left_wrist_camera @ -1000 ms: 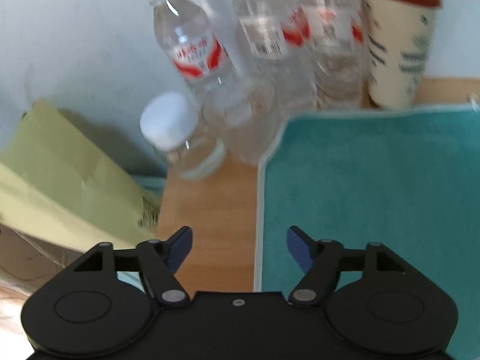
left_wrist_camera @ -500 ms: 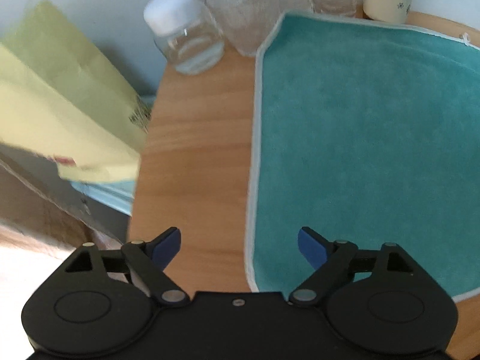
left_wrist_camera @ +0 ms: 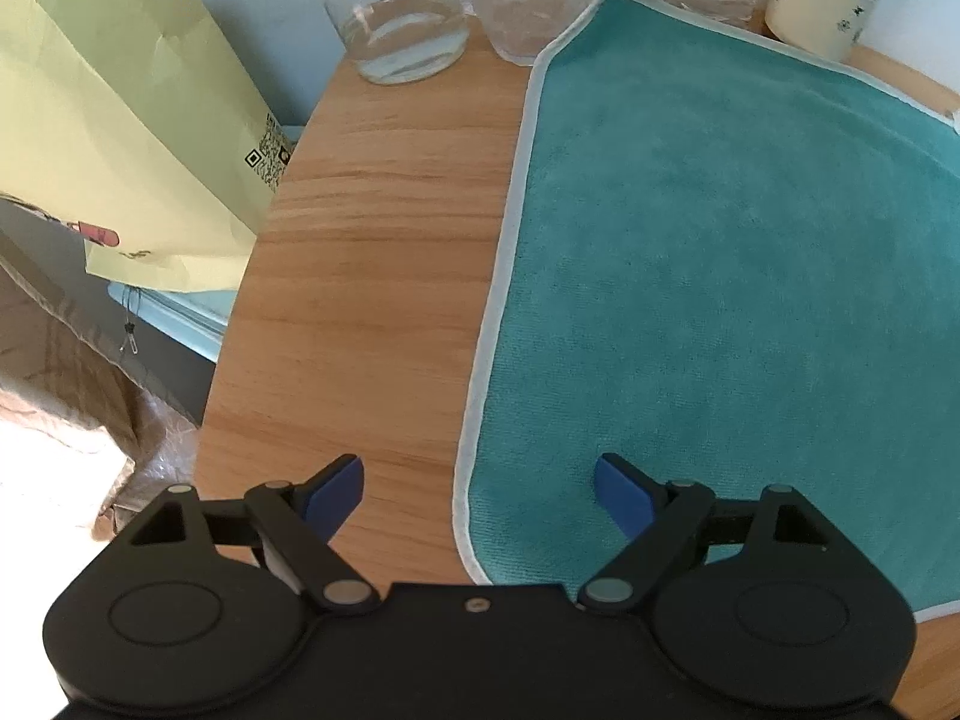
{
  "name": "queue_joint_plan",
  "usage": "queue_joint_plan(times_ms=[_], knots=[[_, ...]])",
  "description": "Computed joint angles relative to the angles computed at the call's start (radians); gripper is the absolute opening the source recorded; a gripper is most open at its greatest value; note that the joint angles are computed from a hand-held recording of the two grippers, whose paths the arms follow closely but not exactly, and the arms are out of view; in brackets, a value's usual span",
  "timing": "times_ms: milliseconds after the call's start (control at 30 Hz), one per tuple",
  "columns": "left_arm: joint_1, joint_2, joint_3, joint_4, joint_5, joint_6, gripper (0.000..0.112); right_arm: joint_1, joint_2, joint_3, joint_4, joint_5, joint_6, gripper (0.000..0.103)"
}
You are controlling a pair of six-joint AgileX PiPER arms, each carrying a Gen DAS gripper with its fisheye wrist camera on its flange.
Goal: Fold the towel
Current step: 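Lay the towel flat on the table and open both grippers, then smooth the towel edge with both grippers, pinching the hem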
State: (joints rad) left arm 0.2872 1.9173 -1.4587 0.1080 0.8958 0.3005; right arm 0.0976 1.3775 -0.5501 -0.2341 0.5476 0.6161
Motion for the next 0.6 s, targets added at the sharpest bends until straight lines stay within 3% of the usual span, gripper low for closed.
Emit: queue_joint_plan(times_ms=[233, 333, 400, 467, 533, 600], knots=[[0.003, -0.027, 0.047, -0.023, -0.047, 0.017, 0.081, -0.048, -0.005, 0.017, 0.081, -0.031, -0.124, 0.044], [0.002, -0.036, 0.047, -0.054, -0.034, 0.042, 0.062, -0.064, 0.004, 0.004, 0.112, -0.019, -0.183, 0.042], [-0.021, -0.06, 0.075, -0.043, -0.048, 0.043, 0.052, -0.08, 0.004, -0.002, 0.14, -0.007, -0.213, 0.019], [-0.041, -0.078, 0.106, -0.009, -0.076, 0.03, 0.052, -0.095, -0.006, 0.002, 0.168, 0.006, -0.253, 0.012], [-0.05, -0.085, 0.124, 0.021, -0.09, 0.018, 0.052, -0.095, -0.021, 0.013, 0.173, 0.019, -0.245, 0.011], [-0.039, -0.083, 0.111, 0.012, -0.053, 0.007, 0.052, -0.102, -0.046, 0.029, 0.176, 0.037, -0.233, 0.011]])
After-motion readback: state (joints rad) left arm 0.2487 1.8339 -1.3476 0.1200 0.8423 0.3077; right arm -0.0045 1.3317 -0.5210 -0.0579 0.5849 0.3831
